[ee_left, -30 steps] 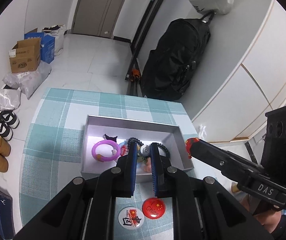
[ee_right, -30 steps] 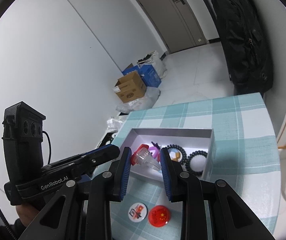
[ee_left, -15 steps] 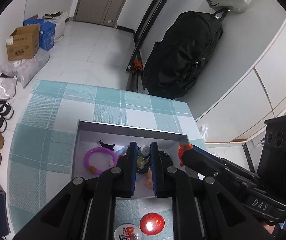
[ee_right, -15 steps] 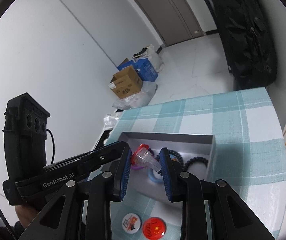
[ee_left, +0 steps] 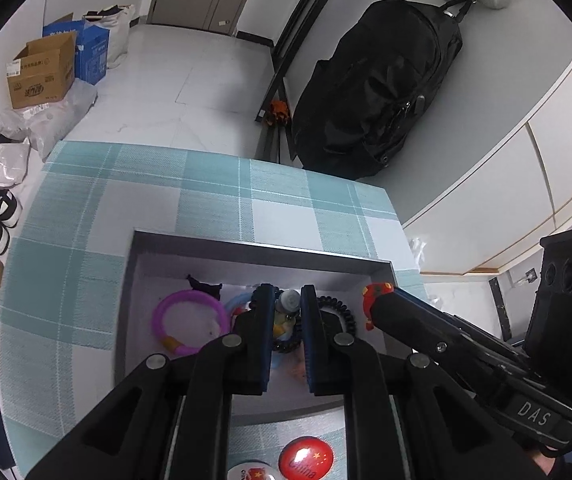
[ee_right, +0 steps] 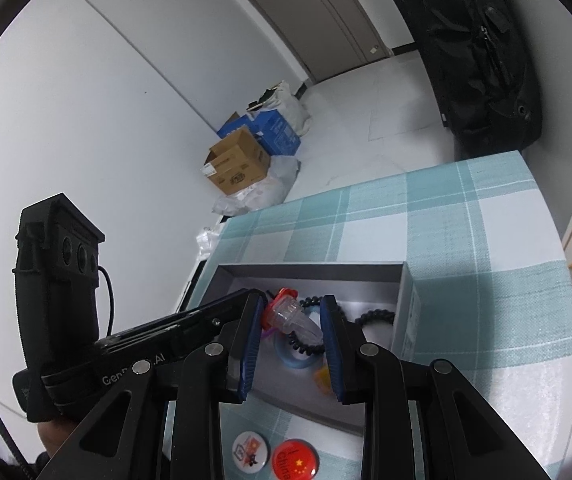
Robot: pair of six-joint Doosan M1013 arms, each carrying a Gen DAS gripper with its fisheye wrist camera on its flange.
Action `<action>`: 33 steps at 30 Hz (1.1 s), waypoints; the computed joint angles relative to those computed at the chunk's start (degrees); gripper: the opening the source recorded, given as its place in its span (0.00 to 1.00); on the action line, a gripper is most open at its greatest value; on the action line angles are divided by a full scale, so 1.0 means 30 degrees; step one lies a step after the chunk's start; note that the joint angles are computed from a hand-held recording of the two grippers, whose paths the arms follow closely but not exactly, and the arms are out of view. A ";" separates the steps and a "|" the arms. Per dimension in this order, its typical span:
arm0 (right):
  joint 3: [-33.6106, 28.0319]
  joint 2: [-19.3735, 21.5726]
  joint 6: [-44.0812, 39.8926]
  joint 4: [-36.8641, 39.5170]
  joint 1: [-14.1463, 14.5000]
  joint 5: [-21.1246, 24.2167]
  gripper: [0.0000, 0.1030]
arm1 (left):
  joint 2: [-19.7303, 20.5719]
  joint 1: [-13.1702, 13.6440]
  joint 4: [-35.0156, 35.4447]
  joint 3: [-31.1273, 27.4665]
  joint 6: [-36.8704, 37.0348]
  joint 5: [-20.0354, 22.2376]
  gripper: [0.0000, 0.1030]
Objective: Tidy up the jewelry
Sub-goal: 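Carry both trinkets into the grey box and open both tools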
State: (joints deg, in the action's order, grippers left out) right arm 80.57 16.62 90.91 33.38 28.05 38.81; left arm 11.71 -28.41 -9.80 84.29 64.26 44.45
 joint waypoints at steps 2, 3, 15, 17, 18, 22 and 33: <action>-0.0027 0.0037 0.0432 -0.0310 -0.0026 0.0032 0.27 | 0.0068 0.0049 -0.0257 -0.0051 0.0112 0.0068 0.08; -0.0057 0.0059 0.0635 -0.0461 -0.0014 0.0090 0.27 | 0.0093 0.0061 -0.0333 -0.0067 0.0116 0.0107 0.08; -0.0146 0.0135 0.0420 -0.0233 -0.0038 0.0261 0.29 | 0.0259 0.0453 -0.1785 -0.0113 -0.0259 0.0811 0.10; -0.0027 0.0023 0.0145 -0.0032 -0.0025 -0.0120 0.29 | 0.0229 0.0439 -0.1863 -0.0104 -0.0115 0.0832 0.18; 0.0002 -0.0043 0.0223 -0.0262 -0.0007 -0.0286 0.29 | 0.0240 0.0388 -0.1690 -0.0133 -0.0166 0.0849 0.28; 0.0140 -0.0174 0.0358 -0.0481 -0.0007 -0.0600 0.29 | 0.0063 0.0265 -0.1257 0.0013 -0.0297 0.0597 0.38; 0.0381 -0.0399 0.0296 -0.1014 0.0093 -0.0911 0.34 | -0.0084 -0.0017 0.0454 0.0024 -0.1151 0.1018 0.39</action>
State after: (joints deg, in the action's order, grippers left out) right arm 81.71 15.43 91.80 30.34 28.32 36.08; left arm 11.45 -28.46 -8.44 84.36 60.80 47.51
